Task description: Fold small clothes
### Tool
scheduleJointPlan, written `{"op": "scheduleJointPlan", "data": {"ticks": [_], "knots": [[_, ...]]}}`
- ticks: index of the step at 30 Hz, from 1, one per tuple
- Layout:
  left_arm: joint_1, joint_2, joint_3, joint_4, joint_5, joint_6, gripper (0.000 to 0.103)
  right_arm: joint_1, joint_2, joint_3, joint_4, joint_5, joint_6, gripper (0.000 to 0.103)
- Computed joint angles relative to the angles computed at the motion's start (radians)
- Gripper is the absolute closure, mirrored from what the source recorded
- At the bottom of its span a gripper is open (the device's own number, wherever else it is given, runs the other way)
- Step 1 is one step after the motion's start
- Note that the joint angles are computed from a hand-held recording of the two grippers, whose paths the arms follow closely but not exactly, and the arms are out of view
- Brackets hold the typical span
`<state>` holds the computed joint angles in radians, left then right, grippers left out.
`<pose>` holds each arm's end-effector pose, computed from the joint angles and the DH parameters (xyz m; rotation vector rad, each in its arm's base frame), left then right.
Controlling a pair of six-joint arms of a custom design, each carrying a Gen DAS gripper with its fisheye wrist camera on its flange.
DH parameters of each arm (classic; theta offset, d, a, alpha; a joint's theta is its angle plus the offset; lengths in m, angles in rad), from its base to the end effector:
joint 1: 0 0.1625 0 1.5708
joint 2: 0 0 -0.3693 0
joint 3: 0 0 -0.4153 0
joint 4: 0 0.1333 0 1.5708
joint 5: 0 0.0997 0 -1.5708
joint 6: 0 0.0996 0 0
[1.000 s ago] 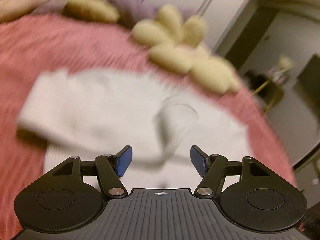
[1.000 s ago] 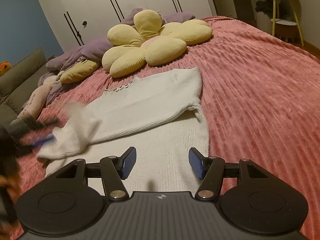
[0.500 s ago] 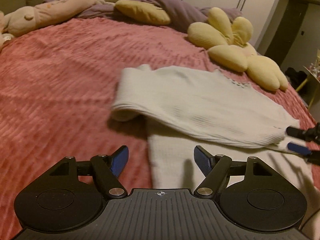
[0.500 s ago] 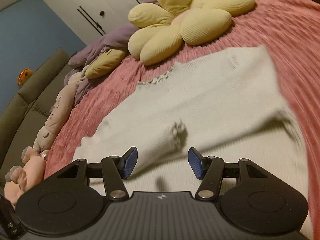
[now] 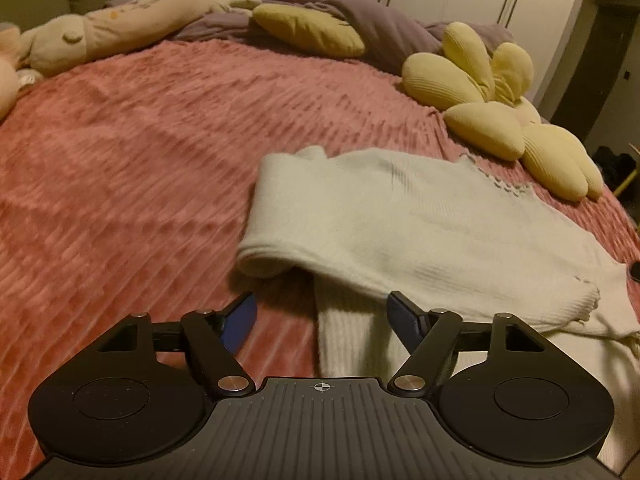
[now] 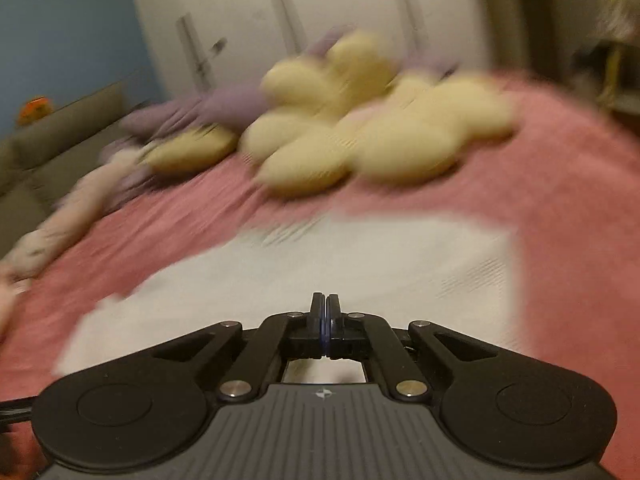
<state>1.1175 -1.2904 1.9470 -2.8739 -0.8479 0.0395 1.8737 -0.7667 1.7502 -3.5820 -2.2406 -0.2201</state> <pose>-0.0643 -0.5868 0.2643 0.2899 2.3954 -0.9707 0.2515 -0.5652 0.1180 0.1527 -2.2574 1.2840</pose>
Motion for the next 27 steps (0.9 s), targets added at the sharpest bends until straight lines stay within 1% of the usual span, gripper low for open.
{"op": "scheduleJointPlan", "data": {"ticks": [1, 2, 3, 4, 5, 6, 7, 8, 9, 11, 12, 14, 15, 16, 17, 20, 21, 23, 24, 25, 26, 27], "knots": [[-0.002, 0.01, -0.007, 0.0, 0.005, 0.002, 0.028, -0.006, -0.017, 0.012, -0.001, -0.016, 0.006, 0.103], [-0.004, 0.019, -0.012, -0.002, 0.011, 0.001, 0.028, -0.024, -0.051, 0.037, 0.037, -0.005, 0.054, 0.103], [-0.005, 0.024, -0.016, -0.002, 0.012, -0.006, 0.028, -0.048, -0.094, 0.07, 0.101, 0.048, 0.13, 0.097], [-0.005, 0.025, -0.017, 0.001, 0.007, -0.016, 0.028, -0.08, -0.145, 0.108, 0.174, 0.143, 0.225, 0.095], [-0.004, 0.024, -0.016, 0.008, 0.002, -0.026, 0.027, -0.109, -0.179, 0.135, 0.216, 0.241, 0.283, 0.092], [-0.005, 0.022, -0.014, 0.015, 0.003, -0.032, 0.027, -0.126, -0.19, 0.153, 0.223, 0.311, 0.303, 0.077], [-0.005, 0.02, -0.011, 0.022, 0.007, -0.032, 0.027, -0.131, -0.182, 0.154, 0.212, 0.34, 0.287, 0.054], [-0.005, 0.017, -0.008, 0.03, 0.01, -0.029, 0.027, -0.129, -0.164, 0.145, 0.202, 0.349, 0.261, 0.043], [-0.005, 0.014, -0.006, 0.035, 0.01, -0.024, 0.027, -0.129, -0.151, 0.136, 0.203, 0.365, 0.249, 0.035], [-0.001, 0.006, -0.003, 0.036, 0.001, -0.015, 0.026, -0.136, -0.128, 0.102, 0.25, 0.403, 0.264, 0.035], [0.002, 0.004, -0.004, 0.038, -0.003, -0.015, 0.025, -0.139, -0.116, 0.084, 0.28, 0.418, 0.276, 0.037], [0.007, 0.001, -0.008, 0.047, -0.003, -0.026, 0.024, -0.138, -0.097, 0.051, 0.349, 0.418, 0.299, 0.064], [0.009, -0.001, -0.01, 0.046, -0.006, -0.03, 0.024, -0.136, -0.089, 0.036, 0.377, 0.409, 0.302, 0.094], [0.01, -0.002, -0.011, 0.045, -0.005, -0.032, 0.024, -0.126, -0.079, 0.024, 0.378, 0.385, 0.282, 0.095], [0.011, -0.002, -0.011, 0.04, -0.004, -0.029, 0.024, -0.109, -0.068, 0.016, 0.345, 0.345, 0.225, 0.096], [0.01, 0.006, -0.018, 0.03, 0.014, -0.019, 0.025, -0.033, -0.016, -0.01, 0.145, 0.123, -0.016, 0.096], [0.011, 0.009, -0.021, 0.028, 0.016, -0.018, 0.026, -0.021, -0.009, -0.015, 0.092, 0.072, -0.077, 0.096], [0.012, 0.016, -0.029, 0.029, 0.01, -0.021, 0.027, -0.008, 0.0, -0.026, 0.035, -0.039, -0.182, 0.096], [0.012, 0.02, -0.032, 0.031, 0.005, -0.024, 0.028, -0.007, 0.005, -0.031, 0.013, -0.083, -0.224, 0.096], [0.01, 0.024, -0.036, 0.033, 0.003, -0.028, 0.028, -0.014, -0.003, -0.027, 0.027, -0.107, -0.225, 0.095], [0.008, 0.027, -0.037, 0.035, 0.001, -0.029, 0.028, -0.026, -0.022, -0.016, 0.075, -0.116, -0.183, 0.095], [0.004, 0.029, -0.038, 0.034, -0.002, -0.028, 0.028, -0.038, -0.046, 0.002, 0.118, -0.099, -0.129, 0.094]]}}
